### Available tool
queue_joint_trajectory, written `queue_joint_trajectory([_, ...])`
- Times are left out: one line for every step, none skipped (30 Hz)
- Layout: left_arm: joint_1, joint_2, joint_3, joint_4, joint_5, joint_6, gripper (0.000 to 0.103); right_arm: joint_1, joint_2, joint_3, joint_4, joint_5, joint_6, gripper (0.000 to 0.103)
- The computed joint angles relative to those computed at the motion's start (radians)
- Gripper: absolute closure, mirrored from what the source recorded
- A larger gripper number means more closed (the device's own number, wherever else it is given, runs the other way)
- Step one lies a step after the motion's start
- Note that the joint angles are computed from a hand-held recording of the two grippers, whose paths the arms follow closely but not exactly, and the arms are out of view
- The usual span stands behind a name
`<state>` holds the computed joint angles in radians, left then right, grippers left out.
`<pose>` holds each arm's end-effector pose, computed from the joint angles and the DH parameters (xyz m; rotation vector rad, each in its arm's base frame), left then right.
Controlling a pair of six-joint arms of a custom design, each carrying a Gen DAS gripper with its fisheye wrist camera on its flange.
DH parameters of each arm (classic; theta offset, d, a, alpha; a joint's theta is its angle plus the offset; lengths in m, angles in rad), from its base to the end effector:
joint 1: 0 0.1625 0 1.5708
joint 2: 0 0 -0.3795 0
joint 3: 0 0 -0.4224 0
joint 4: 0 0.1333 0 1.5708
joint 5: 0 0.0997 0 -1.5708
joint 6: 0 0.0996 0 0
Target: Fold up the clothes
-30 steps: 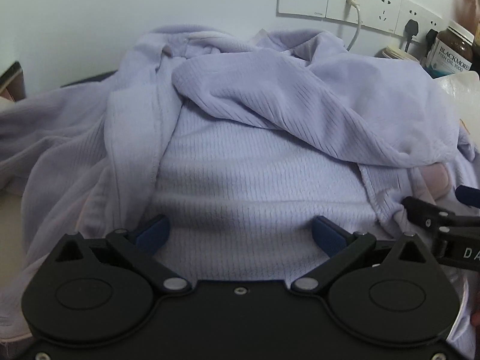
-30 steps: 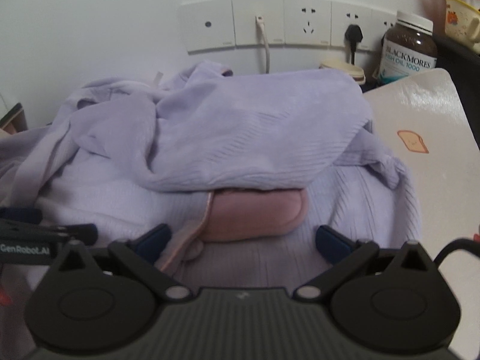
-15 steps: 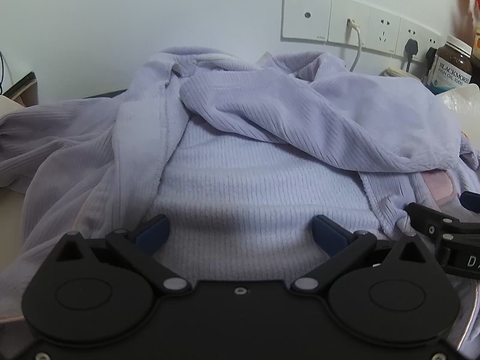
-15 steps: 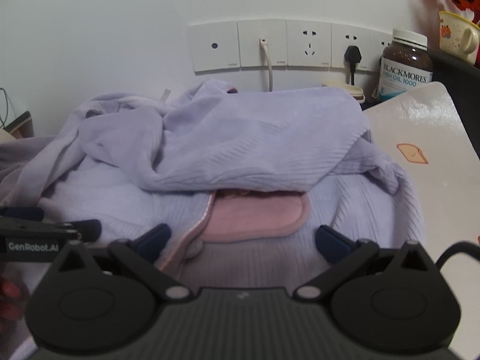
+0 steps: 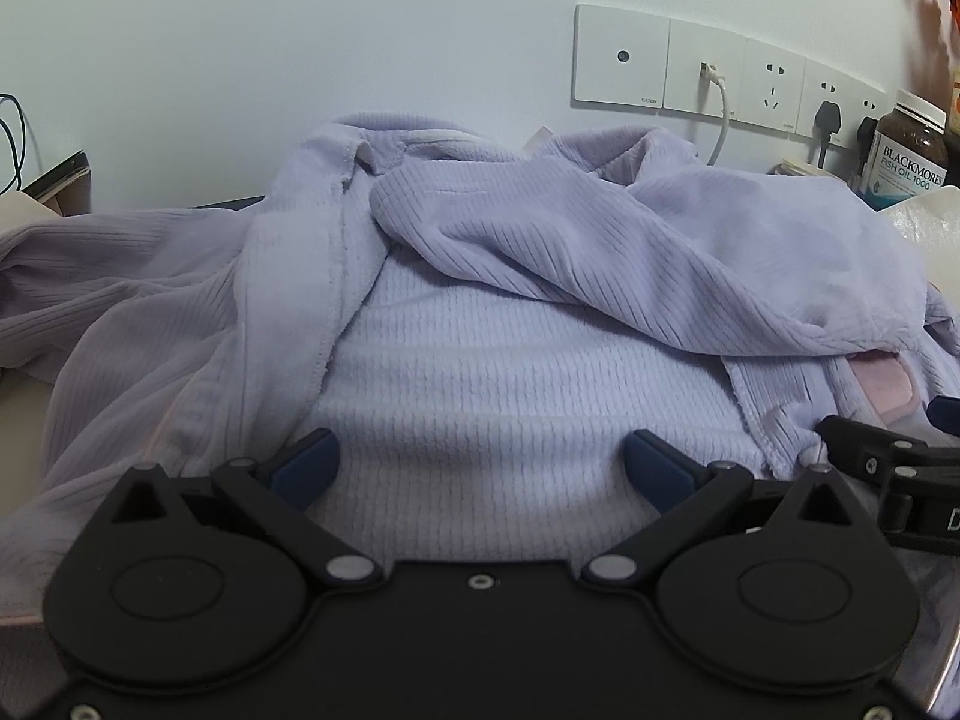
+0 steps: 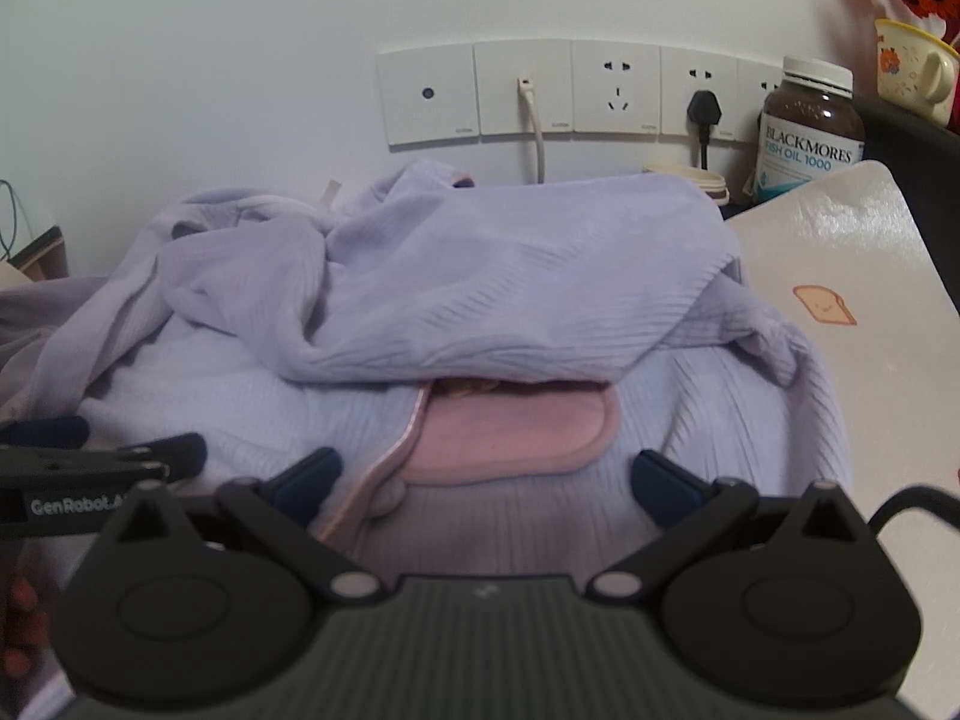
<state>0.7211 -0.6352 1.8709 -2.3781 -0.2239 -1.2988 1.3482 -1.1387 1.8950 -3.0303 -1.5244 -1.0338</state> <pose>-0.2429 -0.5203 -0.0728 -0.1016 1.9259 -1.1361 0.0006 -0.6220 0.2058 1.0645 -2.4219 0.8212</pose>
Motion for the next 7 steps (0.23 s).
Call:
queue_joint_trajectory([0.0, 0.0, 0.0, -0.002, 0.001, 0.0, 0.0, 0.0, 0.0, 0.0, 0.0, 0.0, 0.0, 0.001])
queue_joint_trajectory([0.0, 0.001, 0.001, -0.005, 0.002, 0.002, 0.0, 0.0, 0.001, -0.001, 0.0, 0.0, -0.001, 0.001])
queue_joint_trajectory([0.0, 0.001, 0.001, -0.002, 0.002, -0.003, 0.0, 0.0, 0.001, -0.001, -0.001, 0.0, -0.001, 0.001])
queue_joint_trajectory([0.0, 0.002, 0.001, 0.0, 0.003, -0.005, 0.0, 0.0, 0.001, -0.001, -0.001, 0.0, -0.001, 0.001])
queue_joint_trajectory([-0.001, 0.001, 0.001, 0.006, 0.004, -0.012, 0.0, 0.0, 0.001, -0.001, -0.001, 0.0, -0.001, 0.001])
queue_joint_trajectory([-0.001, 0.001, 0.001, 0.005, 0.004, -0.012, 0.0, 0.0, 0.001, -0.001, -0.001, 0.0, -0.001, 0.001])
queue_joint_trajectory([-0.001, 0.001, 0.002, 0.003, 0.004, -0.01, 0.0, 0.0, 0.001, 0.0, -0.001, 0.0, 0.0, 0.001])
